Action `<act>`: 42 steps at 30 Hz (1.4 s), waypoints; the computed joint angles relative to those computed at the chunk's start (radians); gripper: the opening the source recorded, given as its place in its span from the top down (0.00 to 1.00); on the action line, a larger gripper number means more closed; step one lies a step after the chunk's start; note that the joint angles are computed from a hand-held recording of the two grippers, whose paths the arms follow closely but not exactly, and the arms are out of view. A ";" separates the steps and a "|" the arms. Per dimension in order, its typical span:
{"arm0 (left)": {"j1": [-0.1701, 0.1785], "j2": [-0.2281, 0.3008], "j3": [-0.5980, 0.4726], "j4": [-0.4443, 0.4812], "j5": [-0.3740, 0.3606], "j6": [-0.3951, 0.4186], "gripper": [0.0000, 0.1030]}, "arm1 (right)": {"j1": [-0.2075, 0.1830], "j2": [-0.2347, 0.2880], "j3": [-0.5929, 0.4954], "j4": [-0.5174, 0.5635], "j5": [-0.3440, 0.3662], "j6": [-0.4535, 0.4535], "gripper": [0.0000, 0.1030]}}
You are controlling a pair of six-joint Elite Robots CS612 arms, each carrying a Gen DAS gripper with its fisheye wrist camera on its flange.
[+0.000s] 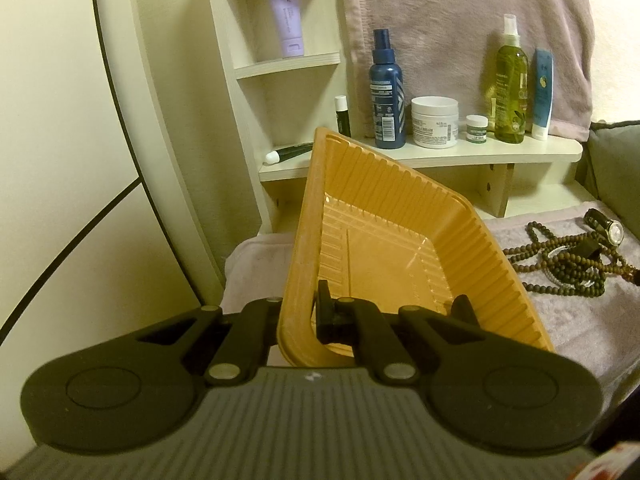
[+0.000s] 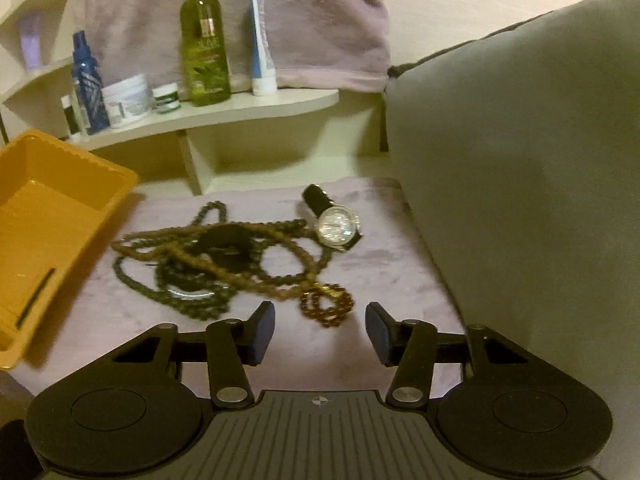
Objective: Organize jewelry
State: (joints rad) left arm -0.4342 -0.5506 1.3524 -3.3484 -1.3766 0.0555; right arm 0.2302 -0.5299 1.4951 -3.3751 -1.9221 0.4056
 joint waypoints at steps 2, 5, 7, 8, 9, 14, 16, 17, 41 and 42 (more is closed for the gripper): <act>-0.001 -0.001 0.002 0.000 0.002 0.001 0.97 | -0.006 0.006 -0.009 0.005 0.011 -0.012 0.63; -0.002 -0.002 0.003 0.001 0.006 0.001 0.97 | -0.011 0.017 -0.031 0.035 0.015 -0.036 0.66; -0.002 -0.003 0.003 0.002 0.006 0.003 0.97 | -0.013 0.027 -0.045 0.047 0.016 -0.038 0.67; -0.002 -0.003 0.003 0.003 0.006 0.003 0.97 | -0.014 0.030 -0.049 0.044 0.014 -0.040 0.67; -0.002 -0.003 0.003 0.004 0.007 0.002 0.97 | -0.015 0.033 -0.052 0.041 0.013 -0.039 0.67; -0.003 -0.002 0.002 0.006 0.009 0.004 0.97 | -0.019 0.033 -0.052 0.035 0.019 -0.026 0.79; -0.003 -0.002 0.002 0.006 0.009 0.004 0.97 | -0.018 0.029 -0.046 0.031 0.020 -0.020 0.83; -0.003 -0.002 0.002 0.006 0.009 0.003 0.97 | -0.017 0.028 -0.042 0.029 0.016 -0.018 0.90; -0.003 -0.002 0.000 0.007 0.009 0.002 0.97 | 0.003 -0.019 0.014 -0.116 -0.013 -0.037 0.95; -0.003 -0.002 0.000 0.007 0.009 0.002 0.97 | 0.004 -0.020 0.013 -0.121 -0.009 -0.042 0.96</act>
State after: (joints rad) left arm -0.4372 -0.5522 1.3527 -3.3417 -1.3671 0.0579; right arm 0.2337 -0.5496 1.5085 -3.4961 -1.9313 0.3634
